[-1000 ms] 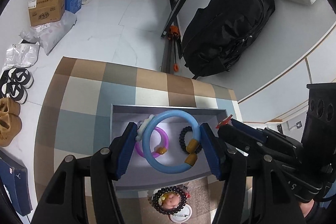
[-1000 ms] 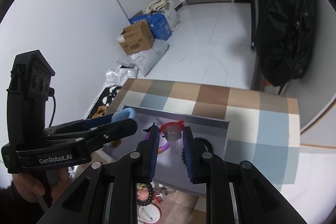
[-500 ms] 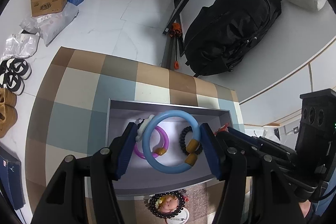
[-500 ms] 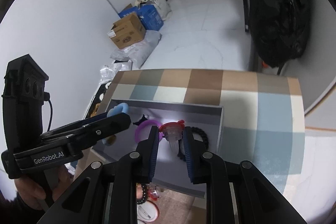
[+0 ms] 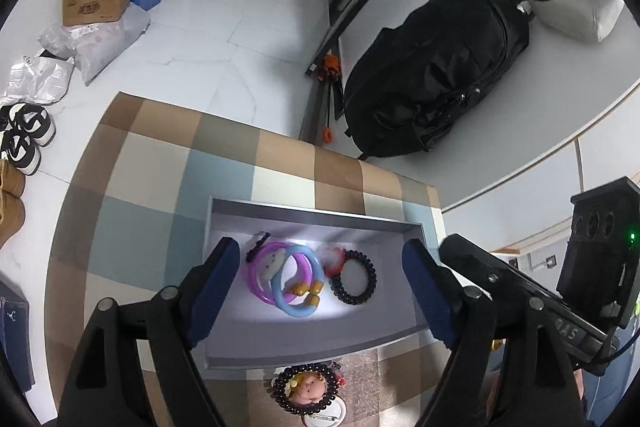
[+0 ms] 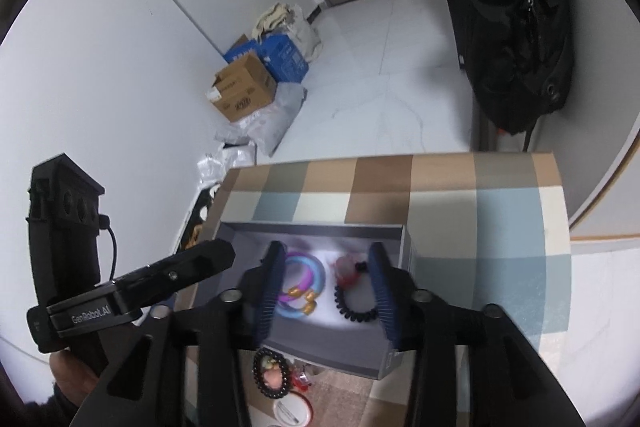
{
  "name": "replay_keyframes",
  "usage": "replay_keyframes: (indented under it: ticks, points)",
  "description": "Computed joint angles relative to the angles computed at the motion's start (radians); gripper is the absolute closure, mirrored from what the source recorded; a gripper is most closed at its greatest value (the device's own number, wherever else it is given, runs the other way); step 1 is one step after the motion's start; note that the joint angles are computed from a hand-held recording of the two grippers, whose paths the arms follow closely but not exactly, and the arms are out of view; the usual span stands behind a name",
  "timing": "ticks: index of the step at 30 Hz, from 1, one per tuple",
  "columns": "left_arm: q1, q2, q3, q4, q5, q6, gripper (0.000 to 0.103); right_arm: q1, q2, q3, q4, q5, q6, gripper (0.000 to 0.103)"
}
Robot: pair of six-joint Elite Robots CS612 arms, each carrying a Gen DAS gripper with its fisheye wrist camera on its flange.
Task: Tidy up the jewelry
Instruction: 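Lift both tools out of the box back over the table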
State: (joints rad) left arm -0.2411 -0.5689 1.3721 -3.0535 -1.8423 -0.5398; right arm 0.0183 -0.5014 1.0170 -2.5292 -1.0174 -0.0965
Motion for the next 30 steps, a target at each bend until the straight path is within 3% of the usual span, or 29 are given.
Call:
replay_keyframes:
  ticks: [3, 8, 10, 21, 30]
  points:
    - [-0.004, -0.005, 0.006, 0.008, 0.036, -0.001, 0.023, 0.002, -0.003, 0.006, -0.016, -0.01, 0.0, 0.038]
    - [-0.015, -0.018, 0.027, -0.003, 0.096, 0.006, 0.023, 0.007, -0.009, 0.017, -0.018, -0.036, -0.022, 0.029]
    - [-0.019, -0.024, 0.038, -0.012, 0.124, 0.014, 0.023, 0.01, -0.014, 0.029, -0.04, -0.062, -0.018, 0.016]
    - [-0.044, -0.06, 0.111, -0.077, 0.216, 0.053, 0.023, 0.01, -0.064, 0.139, -0.198, -0.11, -0.04, 0.0]
    - [-0.074, -0.089, 0.182, -0.134, 0.313, 0.094, 0.023, -0.001, -0.106, 0.239, -0.305, -0.124, -0.049, 0.0]
